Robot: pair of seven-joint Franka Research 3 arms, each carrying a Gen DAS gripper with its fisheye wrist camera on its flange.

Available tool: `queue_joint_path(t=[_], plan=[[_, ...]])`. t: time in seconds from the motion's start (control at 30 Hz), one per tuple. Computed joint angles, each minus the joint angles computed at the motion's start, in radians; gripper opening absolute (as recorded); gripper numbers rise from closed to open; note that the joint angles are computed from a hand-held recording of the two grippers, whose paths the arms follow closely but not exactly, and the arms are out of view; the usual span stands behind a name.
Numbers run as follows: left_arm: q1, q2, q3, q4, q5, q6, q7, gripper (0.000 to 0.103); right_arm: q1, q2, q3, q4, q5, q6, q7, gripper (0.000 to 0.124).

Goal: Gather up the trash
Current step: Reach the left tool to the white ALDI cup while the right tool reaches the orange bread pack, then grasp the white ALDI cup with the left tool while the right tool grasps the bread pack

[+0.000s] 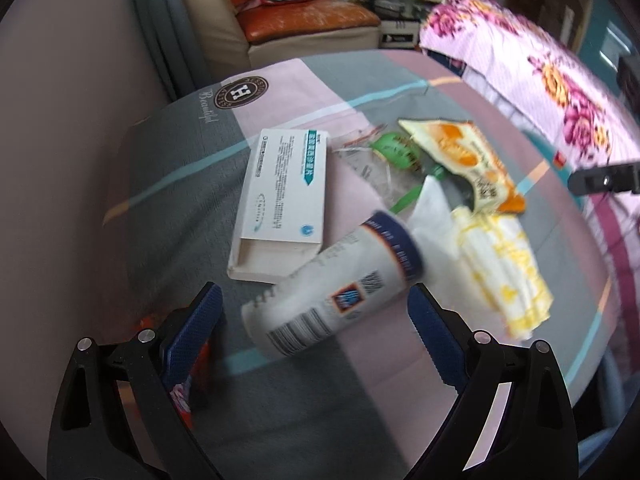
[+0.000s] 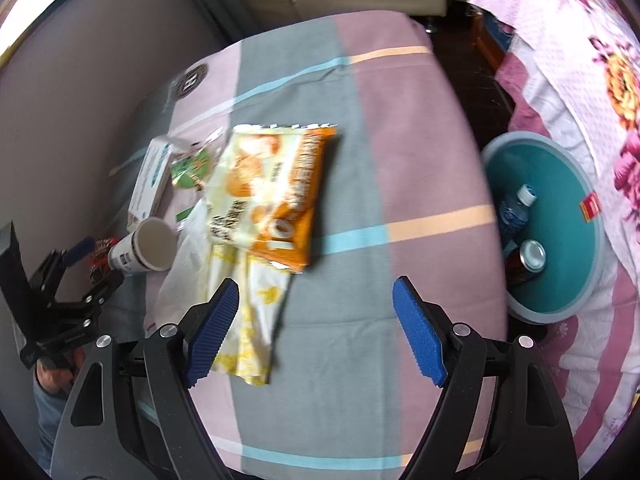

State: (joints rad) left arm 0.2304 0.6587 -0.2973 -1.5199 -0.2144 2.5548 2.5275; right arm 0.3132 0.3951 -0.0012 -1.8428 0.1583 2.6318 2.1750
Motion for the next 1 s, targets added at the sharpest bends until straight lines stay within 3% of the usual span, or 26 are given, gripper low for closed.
queue_joint_path(t=[0.27, 0.37, 0.43, 0.57, 0.83, 1.0], plan=[[-0.020, 0.079, -0.003, 0.079, 0.049, -0.041, 0.084, 0.094, 0.022, 0.091, -0.002, 0.142, -0.021, -0.069, 0.012, 0.075], [-0.021, 0.077, -0.008, 0.052, 0.047, -0.004, 0.089, 0.092, 0.026, 0.109, -0.008, 0.169, -0.027, -0.084, 0.022, 0.075], [-0.010, 0.072, -0.016, 0.041, 0.031, -0.014, 0.082, 0.075, 0.027, 0.117, -0.011, 0.176, -0.029, -0.084, 0.030, 0.075], [0.027, 0.051, -0.040, 0.028, -0.024, -0.093, 0.094, 0.060, 0.022, 0.131, -0.012, 0.187, -0.025, -0.087, 0.032, 0.075], [-0.033, 0.095, 0.022, 0.103, -0.008, -0.157, -0.011, 0.059, 0.011, 0.205, -0.025, 0.258, -0.022, -0.074, 0.044, 0.075], [-0.042, 0.132, 0.021, 0.164, -0.002, -0.189, -0.071, 0.059, -0.002, 0.258, -0.029, 0.309, -0.018, -0.057, 0.028, 0.075]])
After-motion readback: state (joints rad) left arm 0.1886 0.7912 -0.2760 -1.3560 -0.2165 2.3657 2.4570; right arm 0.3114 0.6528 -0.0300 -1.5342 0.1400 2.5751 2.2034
